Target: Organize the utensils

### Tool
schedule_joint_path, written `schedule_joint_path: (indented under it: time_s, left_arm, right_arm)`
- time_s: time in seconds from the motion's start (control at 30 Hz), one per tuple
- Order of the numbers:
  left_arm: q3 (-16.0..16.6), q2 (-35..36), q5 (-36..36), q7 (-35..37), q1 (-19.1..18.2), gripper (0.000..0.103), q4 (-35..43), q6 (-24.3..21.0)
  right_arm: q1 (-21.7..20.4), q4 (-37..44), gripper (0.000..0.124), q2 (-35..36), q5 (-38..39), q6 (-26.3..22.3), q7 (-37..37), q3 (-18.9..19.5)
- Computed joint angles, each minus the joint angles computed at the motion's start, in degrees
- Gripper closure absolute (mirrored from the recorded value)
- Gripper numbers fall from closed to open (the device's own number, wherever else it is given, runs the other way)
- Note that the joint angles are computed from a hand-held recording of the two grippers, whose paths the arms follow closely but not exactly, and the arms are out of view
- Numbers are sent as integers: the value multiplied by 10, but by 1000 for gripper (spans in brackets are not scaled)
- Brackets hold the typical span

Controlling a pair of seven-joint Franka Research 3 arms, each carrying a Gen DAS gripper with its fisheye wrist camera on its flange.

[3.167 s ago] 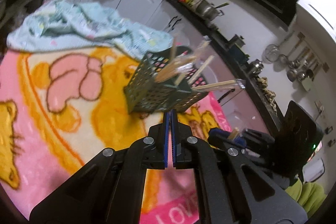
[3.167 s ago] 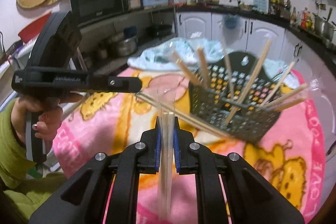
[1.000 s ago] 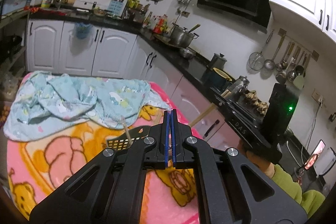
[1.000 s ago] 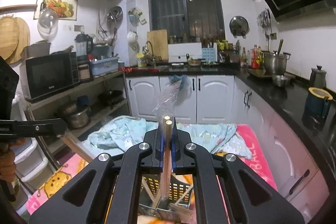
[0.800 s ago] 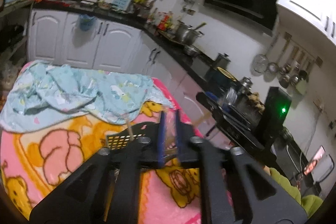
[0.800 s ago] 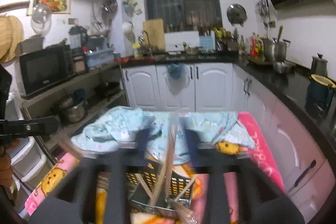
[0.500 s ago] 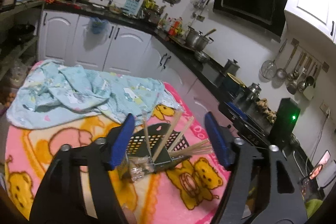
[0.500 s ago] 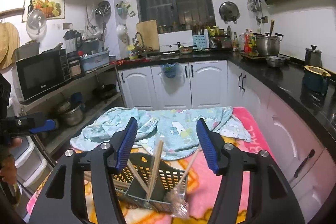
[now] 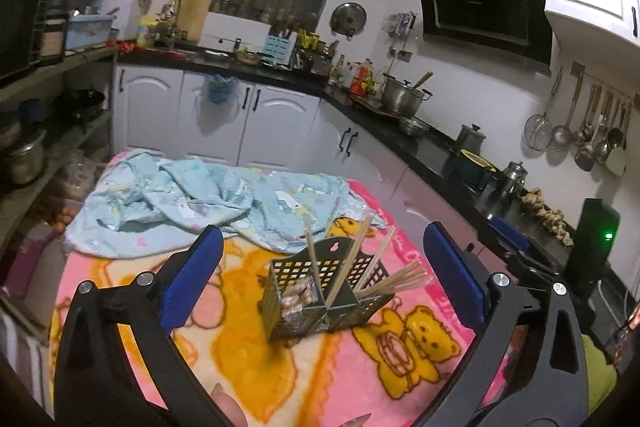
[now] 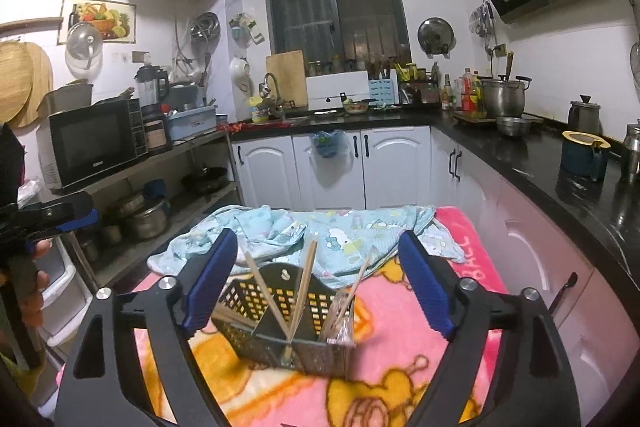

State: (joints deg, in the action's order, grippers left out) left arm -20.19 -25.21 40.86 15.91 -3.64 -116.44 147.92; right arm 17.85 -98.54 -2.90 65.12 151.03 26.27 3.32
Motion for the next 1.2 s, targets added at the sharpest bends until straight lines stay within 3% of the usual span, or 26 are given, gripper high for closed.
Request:
schedule_joint_path:
  time_s: [0.27, 0.47, 0.93, 1.1, 1.2]
  left_arm:
    - [-29, -22, 17, -26, -8, 11, -22, -62]
    - [-43, -37, 19, -51, -27, 11, -49, -107]
    - [-58, -33, 13, -112, -73, 11, -90, -175]
    - [-58, -18, 14, -121, -93, 11, -97, -192]
    - [-60, -8, 21, -128, -102, 11, -95, -205]
  right_arm:
    - [10, -78, 30, -70, 45, -7, -57, -19]
    - [22, -142, 27, -118, 43, -1, -77, -33]
    - [36, -251, 27, -163, -43, 14, -17, -37]
    - [48, -292, 27, -176, -71, 41, -10, -31]
    - [70, -320, 27, -189, -60, 78, -58, -35]
